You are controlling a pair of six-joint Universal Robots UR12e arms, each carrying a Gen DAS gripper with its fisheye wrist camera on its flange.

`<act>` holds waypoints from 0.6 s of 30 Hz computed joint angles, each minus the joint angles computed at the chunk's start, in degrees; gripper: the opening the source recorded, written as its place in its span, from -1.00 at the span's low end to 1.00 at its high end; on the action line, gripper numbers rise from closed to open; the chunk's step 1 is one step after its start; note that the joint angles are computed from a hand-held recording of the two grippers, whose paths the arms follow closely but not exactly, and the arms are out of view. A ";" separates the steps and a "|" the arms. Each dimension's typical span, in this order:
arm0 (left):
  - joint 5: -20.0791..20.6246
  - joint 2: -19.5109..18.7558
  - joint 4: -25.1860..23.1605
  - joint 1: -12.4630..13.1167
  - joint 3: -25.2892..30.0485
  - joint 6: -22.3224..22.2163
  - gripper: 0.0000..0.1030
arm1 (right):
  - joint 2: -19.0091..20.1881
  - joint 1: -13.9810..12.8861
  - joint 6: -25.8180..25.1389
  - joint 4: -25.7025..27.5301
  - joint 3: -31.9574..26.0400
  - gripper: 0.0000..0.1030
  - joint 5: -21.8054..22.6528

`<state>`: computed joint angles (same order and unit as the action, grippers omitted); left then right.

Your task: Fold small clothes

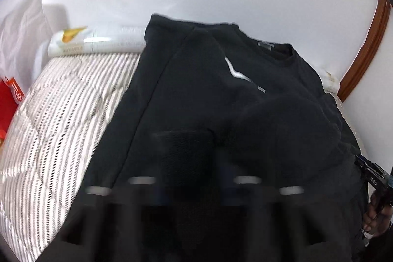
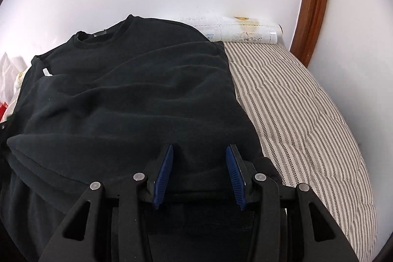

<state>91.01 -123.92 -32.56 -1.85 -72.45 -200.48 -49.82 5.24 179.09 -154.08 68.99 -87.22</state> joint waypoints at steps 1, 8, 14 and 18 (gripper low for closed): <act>-1.21 0.19 1.23 0.27 -0.31 -0.90 -0.81 | -0.26 -0.06 -0.13 -0.06 0.29 -0.15 0.25; 4.64 1.90 6.12 0.26 -1.96 0.38 -0.81 | -2.21 -1.31 2.10 -5.12 2.81 -0.32 2.72; 3.48 0.80 -0.75 0.76 -0.72 -3.53 -0.57 | -0.44 -0.52 0.83 -0.60 0.89 -0.32 -2.08; 6.63 1.19 -0.79 0.11 -0.96 -2.80 -0.08 | -1.22 -0.89 2.16 -0.39 1.51 -0.30 -1.00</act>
